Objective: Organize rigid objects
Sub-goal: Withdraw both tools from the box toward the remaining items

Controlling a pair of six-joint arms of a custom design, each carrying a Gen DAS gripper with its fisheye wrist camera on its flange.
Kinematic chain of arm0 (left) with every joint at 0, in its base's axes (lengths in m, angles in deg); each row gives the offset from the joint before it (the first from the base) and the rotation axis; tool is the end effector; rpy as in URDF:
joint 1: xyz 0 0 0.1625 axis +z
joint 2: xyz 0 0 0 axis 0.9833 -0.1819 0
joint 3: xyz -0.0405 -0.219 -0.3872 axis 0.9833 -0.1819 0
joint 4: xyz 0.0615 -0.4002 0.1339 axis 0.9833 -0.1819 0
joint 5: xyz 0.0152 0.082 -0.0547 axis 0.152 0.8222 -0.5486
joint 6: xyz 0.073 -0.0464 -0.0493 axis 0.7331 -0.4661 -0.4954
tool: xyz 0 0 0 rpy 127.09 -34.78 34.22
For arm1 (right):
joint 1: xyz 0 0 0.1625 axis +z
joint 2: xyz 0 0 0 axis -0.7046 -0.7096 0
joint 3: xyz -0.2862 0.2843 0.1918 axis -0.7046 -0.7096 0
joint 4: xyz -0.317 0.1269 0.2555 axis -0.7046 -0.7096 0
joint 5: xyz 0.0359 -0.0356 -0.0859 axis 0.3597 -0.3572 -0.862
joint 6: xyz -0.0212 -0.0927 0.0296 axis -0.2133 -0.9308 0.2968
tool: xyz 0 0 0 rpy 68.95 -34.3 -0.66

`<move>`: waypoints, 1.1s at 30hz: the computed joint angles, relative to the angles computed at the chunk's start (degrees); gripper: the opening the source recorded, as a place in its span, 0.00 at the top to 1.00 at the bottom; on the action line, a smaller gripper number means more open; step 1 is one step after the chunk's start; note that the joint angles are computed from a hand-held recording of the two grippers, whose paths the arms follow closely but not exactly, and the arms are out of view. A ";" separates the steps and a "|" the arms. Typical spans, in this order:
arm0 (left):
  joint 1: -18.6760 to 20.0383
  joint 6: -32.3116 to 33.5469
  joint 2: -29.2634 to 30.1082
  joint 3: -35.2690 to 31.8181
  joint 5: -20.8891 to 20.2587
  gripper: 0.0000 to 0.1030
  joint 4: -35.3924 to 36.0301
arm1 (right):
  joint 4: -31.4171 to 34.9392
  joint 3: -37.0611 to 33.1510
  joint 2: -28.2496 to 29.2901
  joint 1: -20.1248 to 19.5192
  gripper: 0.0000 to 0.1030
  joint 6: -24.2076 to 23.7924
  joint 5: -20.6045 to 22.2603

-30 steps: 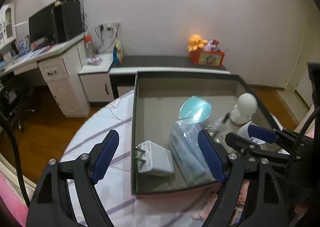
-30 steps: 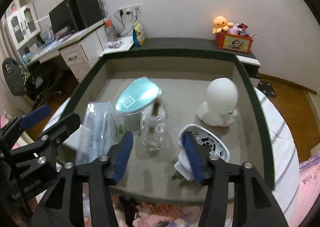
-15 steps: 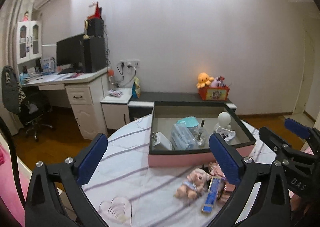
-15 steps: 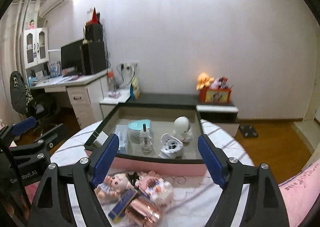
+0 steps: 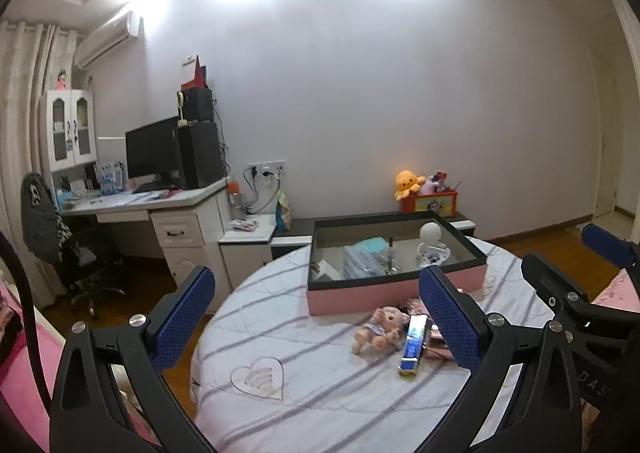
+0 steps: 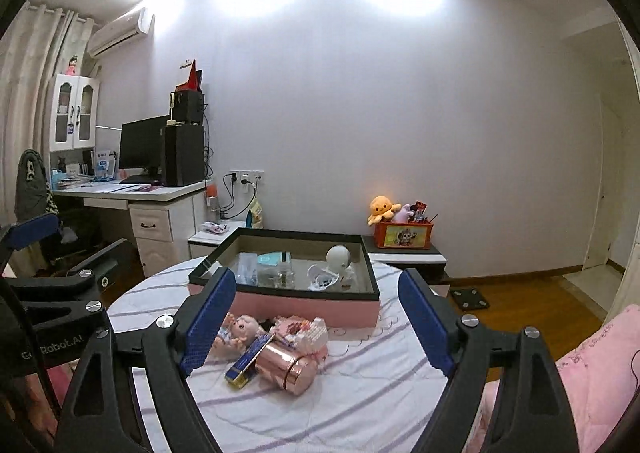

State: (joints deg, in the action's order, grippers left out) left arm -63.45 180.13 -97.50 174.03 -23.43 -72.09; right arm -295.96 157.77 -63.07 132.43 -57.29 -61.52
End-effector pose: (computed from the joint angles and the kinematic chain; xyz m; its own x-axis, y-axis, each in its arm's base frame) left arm -0.4142 -0.3591 0.0257 -0.6475 0.0425 -0.7609 0.7437 0.2534 -0.6187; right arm 0.1057 -0.3587 0.3574 -0.6819 -0.0013 0.7315 -0.7119 0.2310 -0.6632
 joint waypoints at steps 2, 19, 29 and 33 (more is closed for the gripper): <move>-0.25 -0.81 -0.23 0.67 0.46 0.00 -0.05 | -0.70 0.67 -0.31 -0.58 0.18 0.08 0.68; 0.08 -1.14 0.33 0.89 2.40 0.00 -1.10 | -4.61 1.73 0.77 -2.12 0.18 -1.83 0.45; 5.92 -11.36 5.87 -5.04 12.58 0.00 11.62 | -1.80 0.16 2.92 -5.50 0.18 -2.75 -1.11; 9.84 -15.83 11.33 -11.95 20.05 0.00 21.94 | 2.55 -1.81 3.61 -7.88 0.18 -2.02 -2.87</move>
State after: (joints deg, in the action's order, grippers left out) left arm -53.61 164.30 -86.17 162.08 -3.39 -50.15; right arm -293.41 155.96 -59.46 124.55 -59.31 -64.40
